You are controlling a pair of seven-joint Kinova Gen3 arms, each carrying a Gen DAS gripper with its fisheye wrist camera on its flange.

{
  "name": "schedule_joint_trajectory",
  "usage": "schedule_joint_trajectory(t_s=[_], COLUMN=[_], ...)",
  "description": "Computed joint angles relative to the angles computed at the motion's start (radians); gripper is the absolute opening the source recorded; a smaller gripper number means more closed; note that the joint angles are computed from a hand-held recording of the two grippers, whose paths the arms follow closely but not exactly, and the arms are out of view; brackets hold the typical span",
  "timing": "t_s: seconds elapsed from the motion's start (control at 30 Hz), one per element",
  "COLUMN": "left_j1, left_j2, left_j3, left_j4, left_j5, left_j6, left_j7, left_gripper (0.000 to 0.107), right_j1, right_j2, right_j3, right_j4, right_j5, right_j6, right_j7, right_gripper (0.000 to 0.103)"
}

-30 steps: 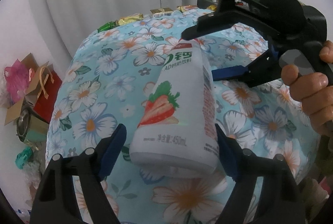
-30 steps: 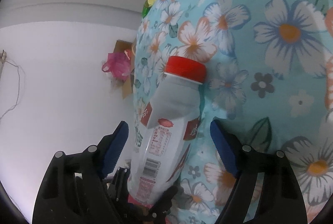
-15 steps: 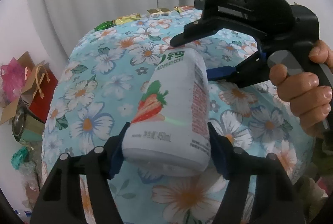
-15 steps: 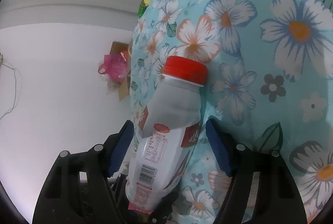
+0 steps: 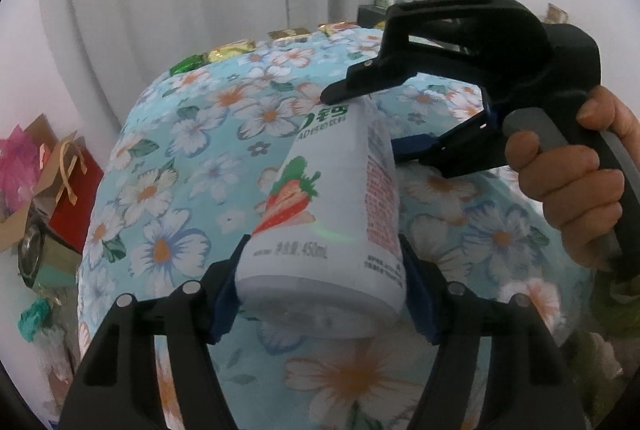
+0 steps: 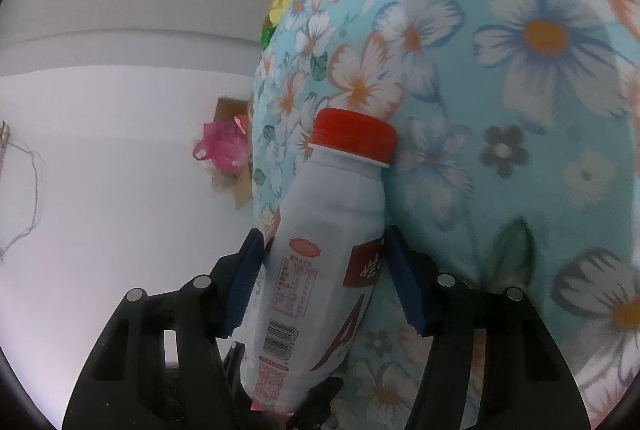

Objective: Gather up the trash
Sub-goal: 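Carry the milk bottle over the blue wastebasket and open both tools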

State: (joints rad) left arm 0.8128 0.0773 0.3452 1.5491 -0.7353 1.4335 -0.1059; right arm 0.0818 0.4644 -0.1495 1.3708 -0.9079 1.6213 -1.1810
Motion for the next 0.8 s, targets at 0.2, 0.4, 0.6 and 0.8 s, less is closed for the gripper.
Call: schedule_joint_trajectory(t_s=[0.2, 0.4, 0.6, 0.8], left_j1=[0.025, 0.073, 0.126, 0.147], left_j2=[0.036, 0.115, 0.181, 0.204], left_j3=[0.005, -0.015, -0.070, -0.118], left_j4=[-0.055, -0.140, -0.227, -0.270], left_j5=[-0.006, 0.020, 0.064, 0.119], left_j6=[-0.070, -0.191, -0.197, -0.160], left_j7=[-0.068, -0.213, -0.296, -0.319], left_gripper=[0.065, 0.065, 0.066, 0.066], right_j1=[0.120, 0.274, 0.329, 0.332], right_j2=[-0.039, -0.070, -0.064, -0.058], right_j3=[0.050, 0.134, 0.150, 0.139], right_j4=[0.033, 0.072, 0.089, 0.090], right_j5=[-0.020, -0.015, -0.027, -0.030], right_j6=[0.035, 0.075, 0.071, 0.062], right_j7=[0.046, 0.080, 0.095, 0.133], right_gripper=[0.058, 0.058, 0.058, 0.058])
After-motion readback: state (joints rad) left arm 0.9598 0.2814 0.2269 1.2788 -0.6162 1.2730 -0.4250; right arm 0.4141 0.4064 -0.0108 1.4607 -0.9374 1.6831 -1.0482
